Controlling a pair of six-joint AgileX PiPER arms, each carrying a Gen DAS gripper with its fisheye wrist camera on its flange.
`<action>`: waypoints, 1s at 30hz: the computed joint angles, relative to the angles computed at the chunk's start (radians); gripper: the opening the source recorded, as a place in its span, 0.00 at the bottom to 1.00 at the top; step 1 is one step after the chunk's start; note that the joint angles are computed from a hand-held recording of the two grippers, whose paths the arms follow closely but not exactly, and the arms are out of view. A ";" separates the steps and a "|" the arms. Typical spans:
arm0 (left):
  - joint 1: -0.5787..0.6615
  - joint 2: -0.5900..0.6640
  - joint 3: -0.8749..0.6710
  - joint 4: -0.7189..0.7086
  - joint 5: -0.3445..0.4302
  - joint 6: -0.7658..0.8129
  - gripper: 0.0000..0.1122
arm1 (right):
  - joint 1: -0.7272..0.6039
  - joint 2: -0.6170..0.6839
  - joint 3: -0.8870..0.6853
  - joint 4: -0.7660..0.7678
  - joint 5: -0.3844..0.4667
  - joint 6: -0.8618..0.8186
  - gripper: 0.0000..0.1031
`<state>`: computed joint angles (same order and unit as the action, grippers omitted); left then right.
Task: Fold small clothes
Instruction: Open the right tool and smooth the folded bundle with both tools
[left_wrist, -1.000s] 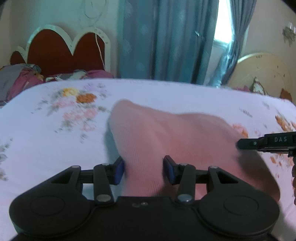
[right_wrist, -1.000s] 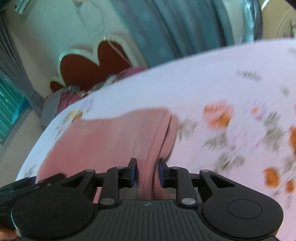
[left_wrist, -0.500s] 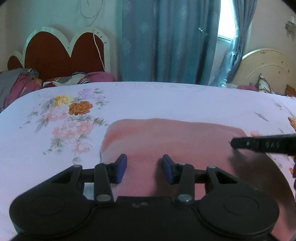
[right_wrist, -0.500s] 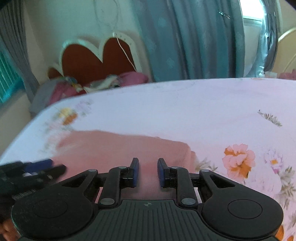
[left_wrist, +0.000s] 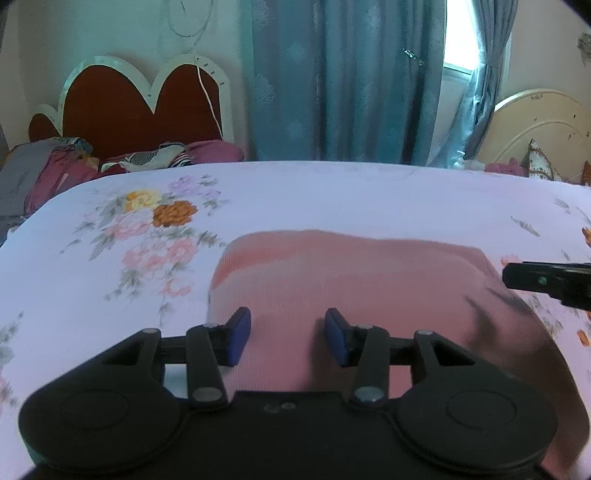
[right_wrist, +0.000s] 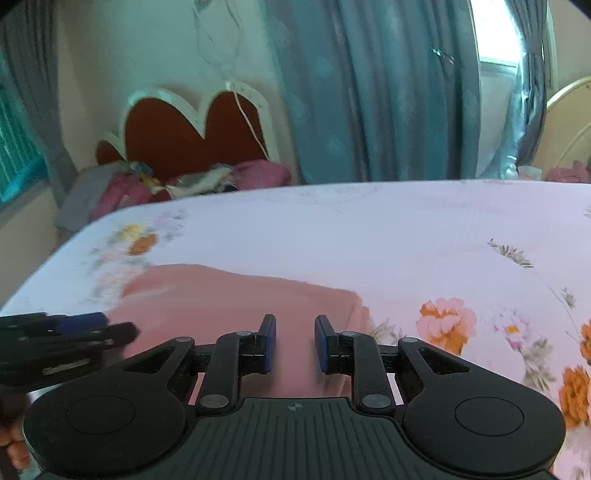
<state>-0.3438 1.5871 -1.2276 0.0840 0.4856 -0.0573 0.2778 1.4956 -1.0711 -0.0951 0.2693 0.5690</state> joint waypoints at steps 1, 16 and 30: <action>-0.013 -0.020 0.017 0.037 0.005 -0.026 0.41 | 0.008 -0.024 0.020 0.008 0.003 -0.003 0.22; -0.117 -0.256 0.247 0.225 0.053 -0.210 0.46 | 0.083 -0.171 0.262 -0.252 0.072 0.295 0.22; -0.057 -0.316 0.331 0.041 0.089 -0.084 0.52 | 0.248 -0.277 0.351 -0.492 0.220 0.592 0.22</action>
<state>-0.4004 1.2711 -0.8962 0.1251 0.5747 -0.1414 0.5260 1.2188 -0.7203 -0.5867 0.4896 1.1613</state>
